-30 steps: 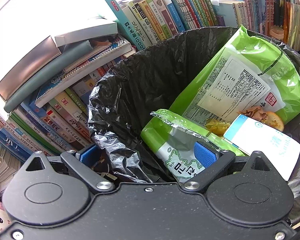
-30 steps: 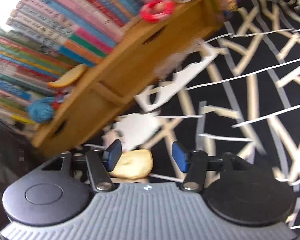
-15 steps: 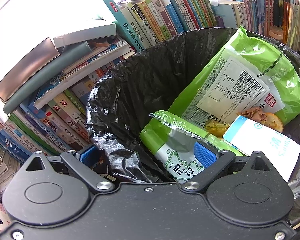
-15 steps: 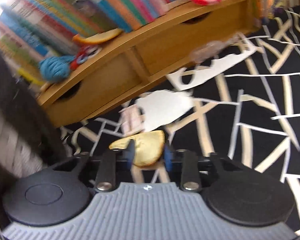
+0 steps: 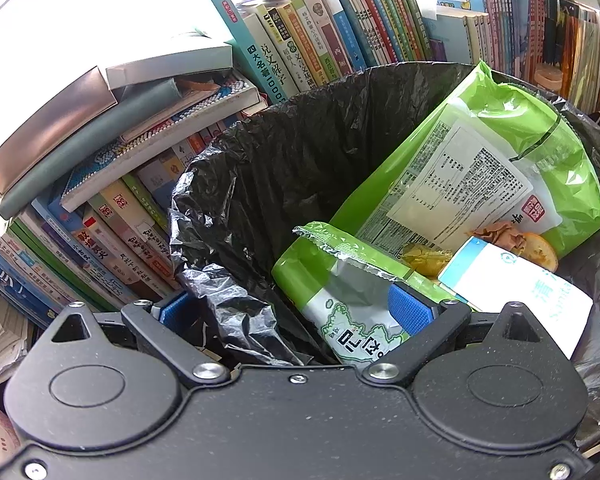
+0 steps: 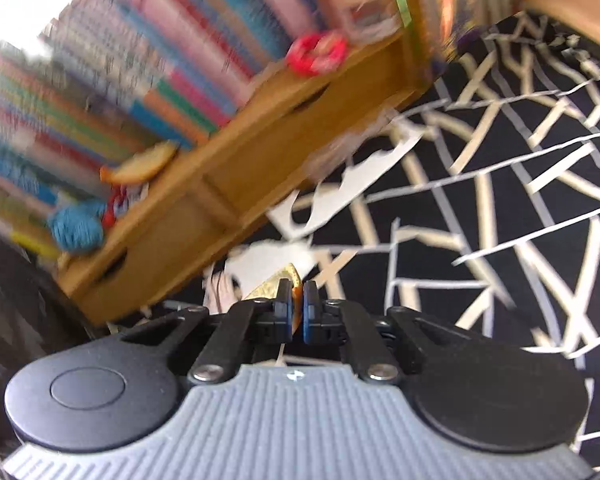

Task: Collect trash
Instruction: 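Carry the cracker into the black bag and open the right gripper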

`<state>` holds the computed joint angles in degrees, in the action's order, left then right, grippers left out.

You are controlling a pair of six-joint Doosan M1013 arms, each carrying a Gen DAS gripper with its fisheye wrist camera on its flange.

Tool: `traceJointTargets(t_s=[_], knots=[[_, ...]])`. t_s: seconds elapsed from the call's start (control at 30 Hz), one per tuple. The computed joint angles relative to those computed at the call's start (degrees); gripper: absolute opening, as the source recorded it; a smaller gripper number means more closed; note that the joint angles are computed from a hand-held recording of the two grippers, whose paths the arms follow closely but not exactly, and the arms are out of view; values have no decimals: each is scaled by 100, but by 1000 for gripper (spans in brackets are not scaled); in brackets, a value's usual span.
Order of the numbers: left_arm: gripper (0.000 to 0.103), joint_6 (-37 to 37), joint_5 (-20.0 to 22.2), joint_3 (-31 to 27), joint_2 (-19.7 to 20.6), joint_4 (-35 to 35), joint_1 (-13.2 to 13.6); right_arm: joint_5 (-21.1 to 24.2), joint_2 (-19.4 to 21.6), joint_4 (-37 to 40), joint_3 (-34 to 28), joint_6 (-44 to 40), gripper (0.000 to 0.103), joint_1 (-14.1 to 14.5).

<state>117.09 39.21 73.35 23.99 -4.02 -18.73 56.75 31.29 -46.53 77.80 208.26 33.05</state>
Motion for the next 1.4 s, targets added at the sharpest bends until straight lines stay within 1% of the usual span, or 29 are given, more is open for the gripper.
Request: traceJointTargets(t_s=[0.2,0.37,0.57,0.7,0.83,0.97,1.13,1.23,1.4], knots=[[99,51,45,-23,12,-147,23,506,-246,-223,-27,147,8,148],[98,90,84,-39,20,-230,37,855,-387,-395,-169,-48,8,275],[98,117,162,-69,34,-331,57,1296,-374,-491,-508,-438,8,481],[98,116,186,-80,40,-358,61,1469,-296,-521,-740,-603,8,598],[98,98,187,-79,38,-346,59,1469,-286,-1060,-760,-348,8,763],[99,68,173,-72,34,-337,58,1380,-305,-1516,-749,-126,8,849],[98,41,159,-71,31,-304,54,998,-350,-1991,-717,-21,9,916],[99,25,145,-69,30,-284,48,748,-334,-2077,-760,-123,9,932],[99,12,147,-72,31,-267,44,196,-306,-2240,-794,-250,12,943]])
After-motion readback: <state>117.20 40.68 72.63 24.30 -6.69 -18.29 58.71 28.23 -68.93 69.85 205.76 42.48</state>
